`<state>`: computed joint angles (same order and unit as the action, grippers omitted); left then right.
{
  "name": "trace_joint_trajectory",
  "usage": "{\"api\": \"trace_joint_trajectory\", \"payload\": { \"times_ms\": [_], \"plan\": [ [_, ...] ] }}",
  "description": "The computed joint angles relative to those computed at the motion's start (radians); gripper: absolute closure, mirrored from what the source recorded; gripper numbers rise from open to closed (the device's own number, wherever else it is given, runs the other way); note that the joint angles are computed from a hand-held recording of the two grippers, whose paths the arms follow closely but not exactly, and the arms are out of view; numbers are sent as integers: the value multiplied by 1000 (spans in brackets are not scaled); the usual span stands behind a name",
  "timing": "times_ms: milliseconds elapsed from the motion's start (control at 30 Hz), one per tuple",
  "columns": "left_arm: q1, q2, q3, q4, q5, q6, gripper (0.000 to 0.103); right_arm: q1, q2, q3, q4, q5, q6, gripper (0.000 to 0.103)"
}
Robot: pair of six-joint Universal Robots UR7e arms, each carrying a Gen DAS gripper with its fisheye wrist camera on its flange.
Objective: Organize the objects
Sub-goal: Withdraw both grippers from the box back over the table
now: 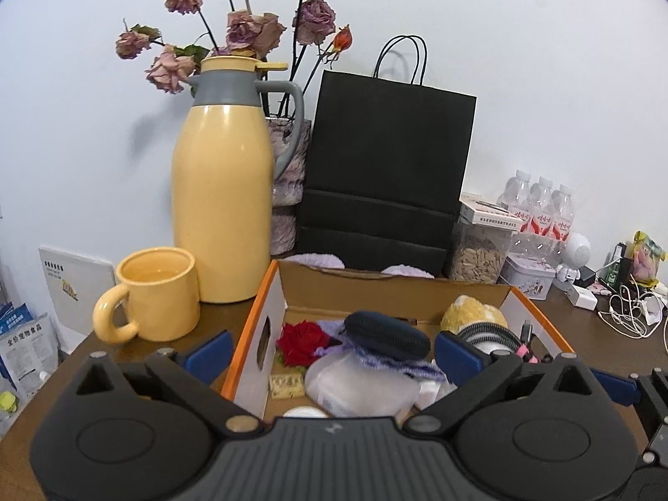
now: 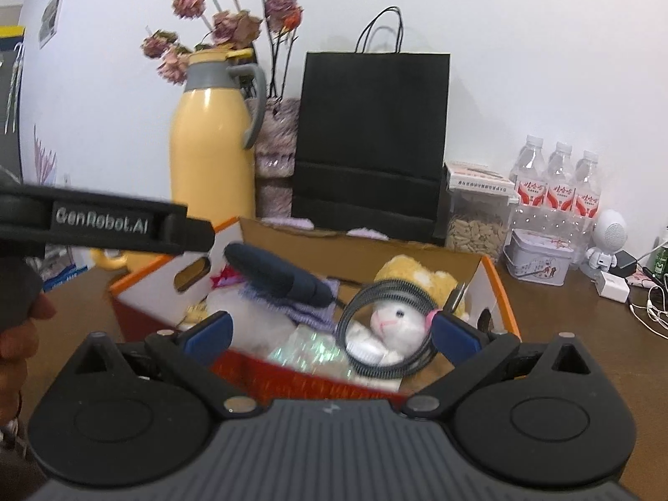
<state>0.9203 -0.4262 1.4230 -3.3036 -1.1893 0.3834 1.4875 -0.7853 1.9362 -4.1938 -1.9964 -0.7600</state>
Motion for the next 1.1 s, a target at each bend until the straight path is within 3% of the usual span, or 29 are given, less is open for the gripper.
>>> {"api": "trace_joint_trajectory", "payload": {
  "times_ms": [600, 1100],
  "plan": [
    [30, -67, 158, -64, 31, 55, 0, 2, 32, 115, -22, -67, 62, 0],
    [79, -82, 159, 39, 20, 41, 0, -5, 35, 111, 106, -71, 143, 0]
  ]
}}
